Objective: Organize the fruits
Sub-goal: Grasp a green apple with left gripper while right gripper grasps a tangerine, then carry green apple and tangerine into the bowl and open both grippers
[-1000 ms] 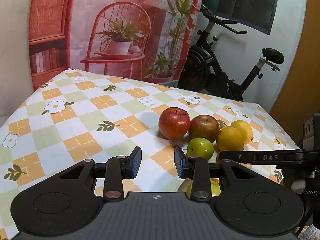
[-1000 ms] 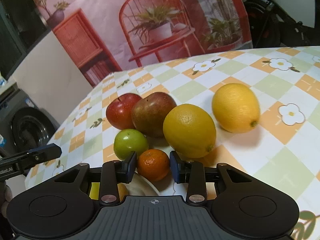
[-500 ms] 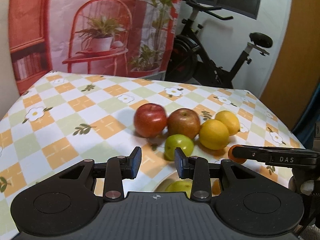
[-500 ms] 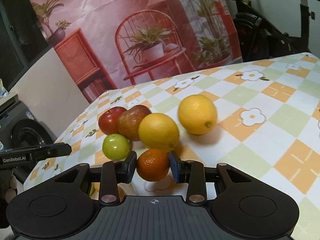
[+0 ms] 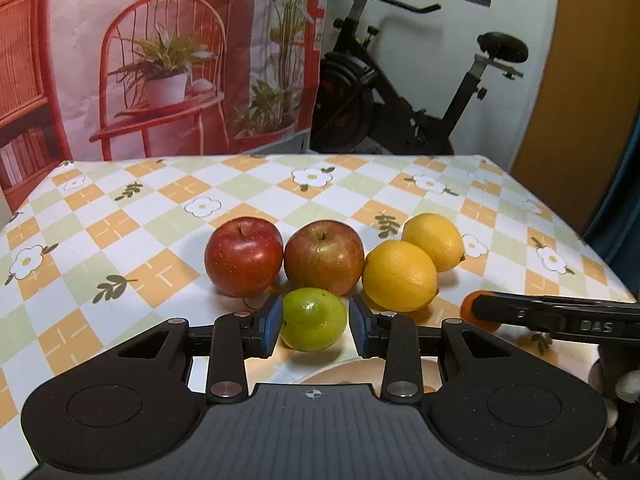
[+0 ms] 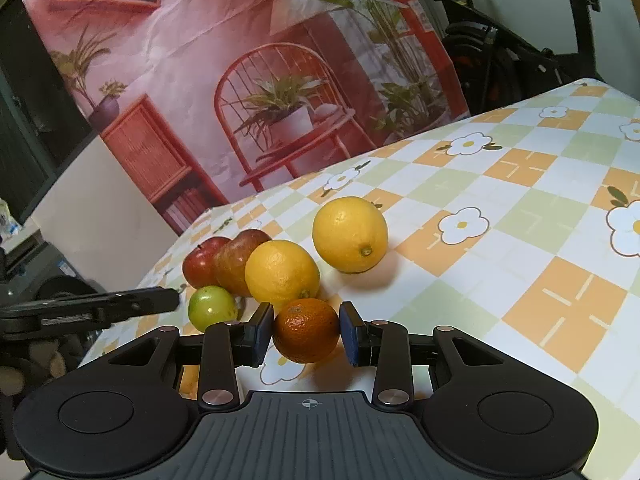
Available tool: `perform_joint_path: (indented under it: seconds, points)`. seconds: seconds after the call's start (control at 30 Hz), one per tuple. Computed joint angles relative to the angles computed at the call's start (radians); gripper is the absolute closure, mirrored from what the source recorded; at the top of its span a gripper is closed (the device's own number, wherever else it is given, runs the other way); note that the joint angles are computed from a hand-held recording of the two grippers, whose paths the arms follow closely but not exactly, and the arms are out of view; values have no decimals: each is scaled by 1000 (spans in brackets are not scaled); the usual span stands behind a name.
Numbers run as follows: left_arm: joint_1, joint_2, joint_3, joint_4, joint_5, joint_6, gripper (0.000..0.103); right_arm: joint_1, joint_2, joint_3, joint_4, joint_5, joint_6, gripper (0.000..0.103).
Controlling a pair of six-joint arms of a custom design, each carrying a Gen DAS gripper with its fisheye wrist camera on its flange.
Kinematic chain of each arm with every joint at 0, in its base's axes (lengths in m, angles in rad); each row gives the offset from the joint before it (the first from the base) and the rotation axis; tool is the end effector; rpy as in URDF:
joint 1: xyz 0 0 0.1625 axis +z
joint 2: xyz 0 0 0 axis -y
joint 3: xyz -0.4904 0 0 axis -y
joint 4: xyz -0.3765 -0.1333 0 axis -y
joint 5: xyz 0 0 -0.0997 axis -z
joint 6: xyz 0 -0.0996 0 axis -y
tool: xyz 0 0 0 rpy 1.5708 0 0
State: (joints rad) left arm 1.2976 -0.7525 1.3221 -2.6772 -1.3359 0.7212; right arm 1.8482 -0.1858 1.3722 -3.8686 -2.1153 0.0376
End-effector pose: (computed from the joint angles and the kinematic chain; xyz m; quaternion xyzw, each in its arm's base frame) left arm -0.0679 -0.8224 0.2624 0.4294 0.8564 -0.2317 0.1687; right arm 0.2823 -0.6929 -0.0443 -0.0430 -0.8293 0.5377 0.1459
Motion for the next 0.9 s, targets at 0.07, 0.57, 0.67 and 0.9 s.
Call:
perform_joint_path:
  seconds: [0.07,0.57,0.67,0.9]
  points:
    - [-2,8,-13,19,13,-15,64,-5,1,8,-21,13,8,70]
    - [-6,53,-56,28,72,-34,49,-14,2,26,-64,51,26,70]
    - [-5,68,-73,23,97,-38,49,-14,3,25,-61,51,27,70]
    - [-6,66,-57,-2,96,24,53,-14,5,20,-57,51,32,70]
